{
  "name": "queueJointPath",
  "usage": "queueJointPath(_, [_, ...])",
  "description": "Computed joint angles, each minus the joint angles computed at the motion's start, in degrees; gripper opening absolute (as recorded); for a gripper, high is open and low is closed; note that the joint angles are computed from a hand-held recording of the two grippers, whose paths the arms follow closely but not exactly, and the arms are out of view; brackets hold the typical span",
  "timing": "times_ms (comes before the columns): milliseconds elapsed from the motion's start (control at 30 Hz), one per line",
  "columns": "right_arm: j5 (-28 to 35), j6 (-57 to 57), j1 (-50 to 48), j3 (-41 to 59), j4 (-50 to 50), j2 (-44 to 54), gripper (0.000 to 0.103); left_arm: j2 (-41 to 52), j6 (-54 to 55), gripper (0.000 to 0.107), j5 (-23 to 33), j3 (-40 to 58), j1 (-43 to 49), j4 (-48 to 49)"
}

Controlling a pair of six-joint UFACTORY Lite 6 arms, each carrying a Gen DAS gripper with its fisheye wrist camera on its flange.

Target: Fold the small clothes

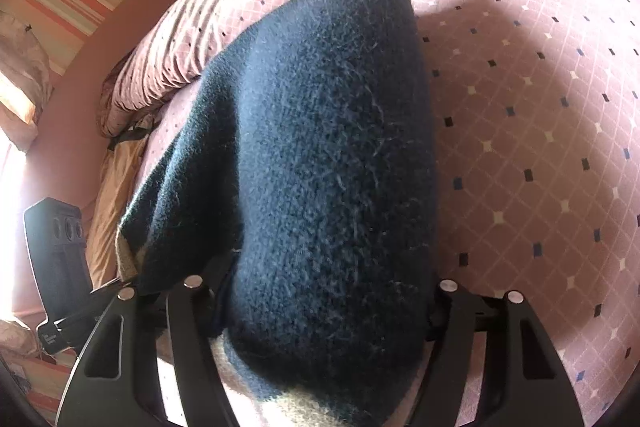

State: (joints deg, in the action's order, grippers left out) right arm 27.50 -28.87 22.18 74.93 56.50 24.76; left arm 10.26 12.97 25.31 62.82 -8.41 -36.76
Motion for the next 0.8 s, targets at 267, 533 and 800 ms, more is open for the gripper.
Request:
queueJointPath(267, [3.6, -7.0, -5.6, -8.1, 3.1, -10.1, 0.066, -3.9, -5.9, 0.042, 2.2, 1.2, -2.0, 6.1])
queueJointPath(533, [12.1, -8.8, -17.8, -12.7, -0.4, -21.4, 0.066, -2.7, -24.3, 0.042, 3.4, 8.9, -12.5, 20.4])
queueJointPath(800, [30.7, -15.8, -42.0, -13.1, -7.8, -30.3, 0.066, 1.8, -54.2, 0.042, 5.1, 18.1, -31.1, 39.9])
